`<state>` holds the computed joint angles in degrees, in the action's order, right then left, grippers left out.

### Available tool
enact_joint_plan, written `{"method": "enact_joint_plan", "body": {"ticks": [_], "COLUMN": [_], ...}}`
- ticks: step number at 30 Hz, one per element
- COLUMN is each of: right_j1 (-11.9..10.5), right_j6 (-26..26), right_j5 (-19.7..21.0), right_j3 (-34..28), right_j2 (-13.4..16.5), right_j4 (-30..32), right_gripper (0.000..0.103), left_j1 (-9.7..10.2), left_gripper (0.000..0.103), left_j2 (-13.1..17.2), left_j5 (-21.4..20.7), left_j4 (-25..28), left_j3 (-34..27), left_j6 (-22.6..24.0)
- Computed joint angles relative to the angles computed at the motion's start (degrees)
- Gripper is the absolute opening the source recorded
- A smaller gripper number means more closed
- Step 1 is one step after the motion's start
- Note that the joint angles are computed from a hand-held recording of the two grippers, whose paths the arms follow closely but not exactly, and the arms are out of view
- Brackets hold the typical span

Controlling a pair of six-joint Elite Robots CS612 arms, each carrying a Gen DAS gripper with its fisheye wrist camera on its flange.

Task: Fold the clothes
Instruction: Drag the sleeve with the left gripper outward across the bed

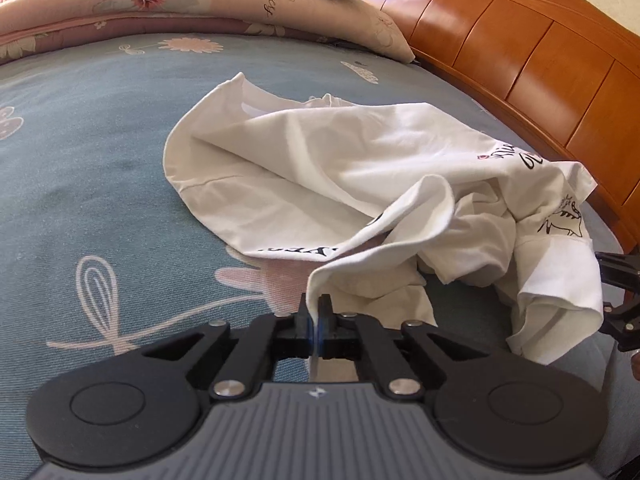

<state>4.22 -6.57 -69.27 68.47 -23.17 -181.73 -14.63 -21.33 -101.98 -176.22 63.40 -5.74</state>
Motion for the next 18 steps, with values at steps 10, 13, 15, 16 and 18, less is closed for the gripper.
{"method": "enact_joint_plan", "body": {"ticks": [10,13,15,16,18], "right_j1": [-0.2,-0.2,-0.2,-0.2,-0.2], "right_j6": [1.1,1.1,1.0,1.1,1.2], "right_j5": [0.5,0.6,0.6,0.6,0.4], "right_j3": [0.9,1.3,1.6,1.7,1.9], "right_j2": [-0.4,-0.6,-0.8,-0.9,-1.0], "right_j4": [-2.2,-2.8,-3.2,-3.4,-3.8], "right_gripper": [0.074,0.074,0.074,0.074,0.074], "left_j1": [1.3,2.03,2.5,2.68,2.98], "left_gripper": [0.0,0.0,0.0,0.0,0.0], "left_j2": [-6.1,-7.0,-7.4,-7.6,-7.8], "left_j5": [13.0,16.2,18.2,19.4,21.6], "left_j4": [-2.1,-2.4,-2.5,-2.4,-2.2], "left_j3": [7.9,9.1,9.7,9.9,10.1], "left_j6": [-5.0,-7.9,-9.6,-10.2,-11.1]}}
